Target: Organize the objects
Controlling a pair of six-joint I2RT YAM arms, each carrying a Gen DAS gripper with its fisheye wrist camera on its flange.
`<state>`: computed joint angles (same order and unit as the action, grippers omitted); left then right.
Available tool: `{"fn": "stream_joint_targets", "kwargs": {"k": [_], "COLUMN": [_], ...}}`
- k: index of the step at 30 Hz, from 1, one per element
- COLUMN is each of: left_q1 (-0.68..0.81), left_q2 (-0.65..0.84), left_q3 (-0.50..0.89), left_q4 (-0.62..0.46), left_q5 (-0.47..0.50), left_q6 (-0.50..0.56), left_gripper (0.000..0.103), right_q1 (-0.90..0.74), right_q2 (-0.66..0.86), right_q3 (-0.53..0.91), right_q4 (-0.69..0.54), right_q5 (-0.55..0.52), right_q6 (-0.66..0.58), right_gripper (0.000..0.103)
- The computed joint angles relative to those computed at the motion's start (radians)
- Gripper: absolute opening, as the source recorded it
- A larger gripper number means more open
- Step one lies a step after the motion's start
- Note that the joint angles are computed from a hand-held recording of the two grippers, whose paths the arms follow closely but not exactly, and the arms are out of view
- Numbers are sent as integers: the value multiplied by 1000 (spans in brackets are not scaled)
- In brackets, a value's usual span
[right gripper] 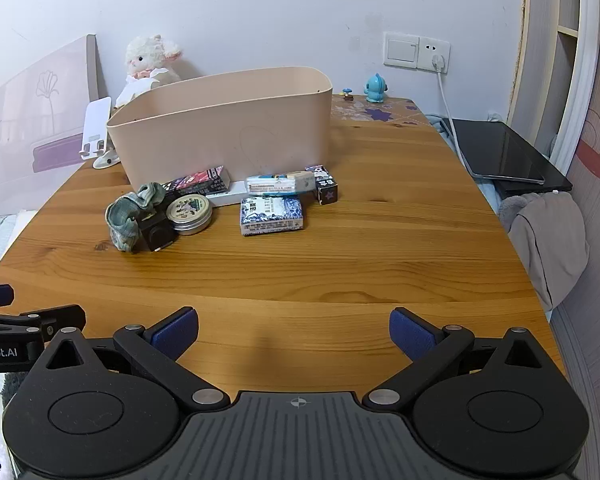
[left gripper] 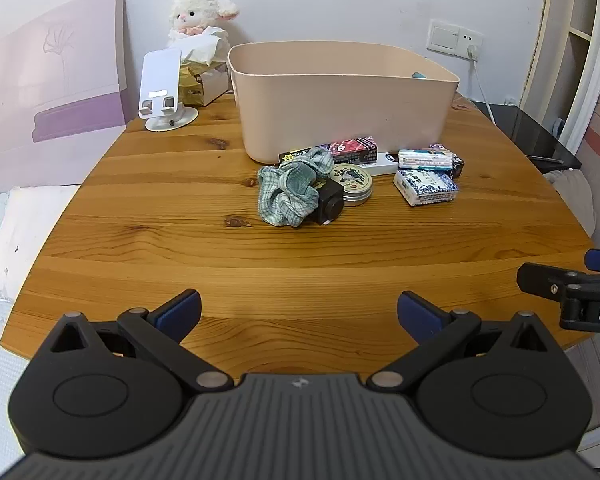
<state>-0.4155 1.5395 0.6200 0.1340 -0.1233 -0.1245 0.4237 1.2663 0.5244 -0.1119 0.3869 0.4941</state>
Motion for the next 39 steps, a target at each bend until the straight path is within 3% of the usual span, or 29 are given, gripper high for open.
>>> {"fn": "stream_joint_targets", "kwargs": {"k": [39], "left_q1": [-21], "left_q2": [-37], "left_q3": [-20], "left_q4": [5], "left_q5": [13], "left_q6": [-10], "left_gripper": [103], "right_q1": [20], "right_q2": [3], "right_q3": [-3], "right_q4": [22], "right_q5": [-2], "right_q6": [-24], "right_gripper": [103]}}
